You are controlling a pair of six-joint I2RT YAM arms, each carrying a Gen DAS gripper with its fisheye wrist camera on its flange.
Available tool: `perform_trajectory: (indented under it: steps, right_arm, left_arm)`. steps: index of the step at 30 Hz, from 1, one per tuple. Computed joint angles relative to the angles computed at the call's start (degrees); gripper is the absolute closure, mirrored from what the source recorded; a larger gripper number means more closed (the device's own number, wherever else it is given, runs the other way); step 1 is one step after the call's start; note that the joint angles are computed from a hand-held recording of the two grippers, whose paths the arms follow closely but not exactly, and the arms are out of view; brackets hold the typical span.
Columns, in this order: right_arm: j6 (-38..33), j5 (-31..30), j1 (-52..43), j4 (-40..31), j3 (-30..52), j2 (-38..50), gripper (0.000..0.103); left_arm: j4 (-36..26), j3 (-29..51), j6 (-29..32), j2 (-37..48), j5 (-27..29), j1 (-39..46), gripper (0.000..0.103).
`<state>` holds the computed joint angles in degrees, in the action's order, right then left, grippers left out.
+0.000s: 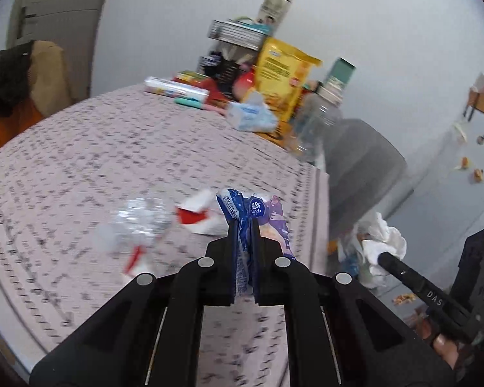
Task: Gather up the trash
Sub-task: 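Carry both items over the bin, open the right gripper while the left gripper opens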
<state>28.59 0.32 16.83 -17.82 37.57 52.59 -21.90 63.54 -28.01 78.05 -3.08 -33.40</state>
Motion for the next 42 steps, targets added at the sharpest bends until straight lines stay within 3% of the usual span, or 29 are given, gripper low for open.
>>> perform_trajectory:
  steps: [9, 18, 25, 30, 31, 34, 39, 42]
  right_arm:
    - [-5.2, -11.3, -20.8, -5.8, -7.2, -9.4, 0.095]
    - [-16.3, -24.4, -44.1, -7.6, -14.2, -9.6, 0.095]
    - [-27.3, -32.0, -60.0, -0.8, -20.3, 3.3, 0.093]
    - [-32.5, -33.1, -67.2, 12.5, -22.8, 22.9, 0.092]
    - [-33.3, -34.0, -68.3, 14.3, -22.4, 27.1, 0.086]
    - [-35.5, -36.0, -72.4, 18.8, -22.8, 34.6, 0.046]
    - [-39.8, -38.0, -77.7, 20.0, -21.9, 41.5, 0.04]
    - [-44.4, -38.7, -82.9, 17.0, -20.9, 42.1, 0.036]
  left_arm:
    - [1.0, 11.2, -0.9, 14.7, 0.5, -10.7, 0.095]
    - [-1.5, 23.9, -0.9, 29.2, 1.9, -17.4, 0.095]
    - [-5.4, 33.3, -0.8, 39.4, 2.9, -21.5, 0.095]
    - [-8.4, 39.1, -1.2, 46.1, 4.2, -23.5, 0.095]
    - [-8.8, 40.0, -1.0, 47.2, 4.4, -23.7, 0.095]
    - [-10.2, 42.6, -0.9, 50.2, 5.1, -24.5, 0.095]
    - [-12.1, 46.0, -0.8, 54.1, 5.8, -25.6, 0.095]
    - [-13.8, 49.1, -0.6, 56.7, 6.3, -26.4, 0.095]
